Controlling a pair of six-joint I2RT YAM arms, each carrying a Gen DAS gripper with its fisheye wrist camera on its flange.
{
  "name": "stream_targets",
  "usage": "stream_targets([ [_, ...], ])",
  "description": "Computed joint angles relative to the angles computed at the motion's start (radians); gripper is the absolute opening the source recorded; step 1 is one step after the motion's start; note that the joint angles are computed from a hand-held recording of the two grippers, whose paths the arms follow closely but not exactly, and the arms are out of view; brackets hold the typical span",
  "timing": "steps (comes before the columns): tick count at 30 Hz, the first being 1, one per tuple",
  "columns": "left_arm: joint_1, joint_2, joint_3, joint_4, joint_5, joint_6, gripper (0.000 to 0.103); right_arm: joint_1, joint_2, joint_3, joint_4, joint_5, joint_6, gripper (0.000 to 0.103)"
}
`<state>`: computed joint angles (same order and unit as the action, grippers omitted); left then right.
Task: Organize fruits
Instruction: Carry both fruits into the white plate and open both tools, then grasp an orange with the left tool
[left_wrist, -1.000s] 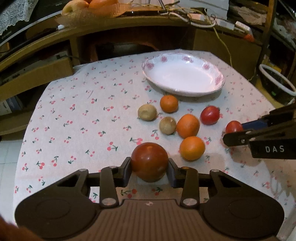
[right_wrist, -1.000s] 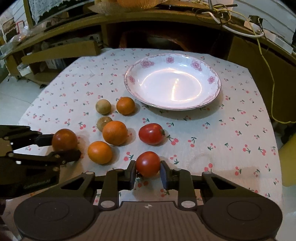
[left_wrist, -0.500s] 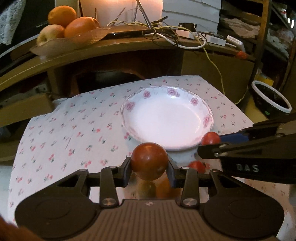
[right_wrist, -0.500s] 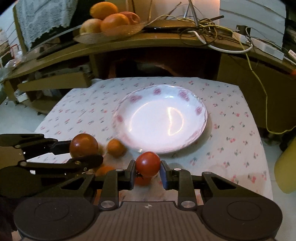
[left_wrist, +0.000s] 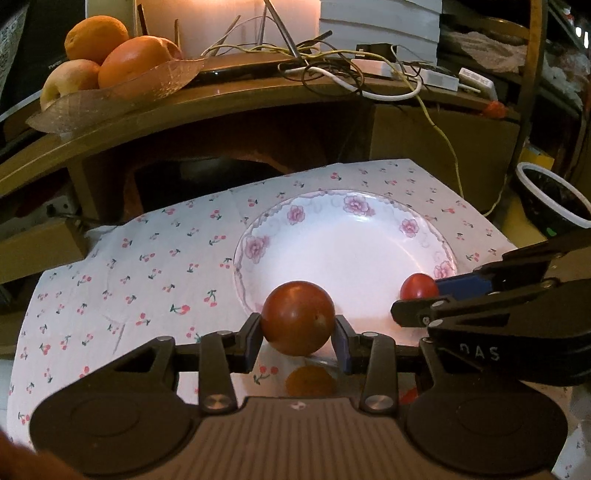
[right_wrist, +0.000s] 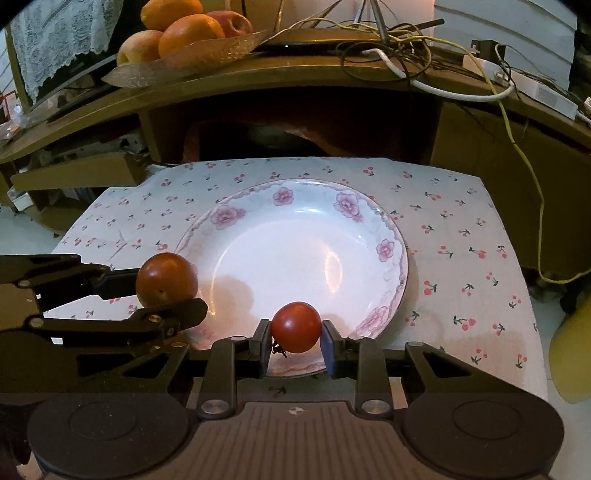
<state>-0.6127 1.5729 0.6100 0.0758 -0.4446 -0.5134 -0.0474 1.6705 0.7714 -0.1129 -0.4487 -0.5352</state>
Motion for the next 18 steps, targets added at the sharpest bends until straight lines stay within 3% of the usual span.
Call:
stream_targets([
  [9,0.007,-0.009,0.006,-0.008,-0.013,-0.006,0.045,-0.013,0.006,0.015,0.010,-0.018,0.017,0.038],
  [18,-0.007,-0.093,-0.019,-0.057,-0.052,-0.032,0.046,-0.036,-0.033,0.007,-0.001,-0.046,0.019,0.039],
])
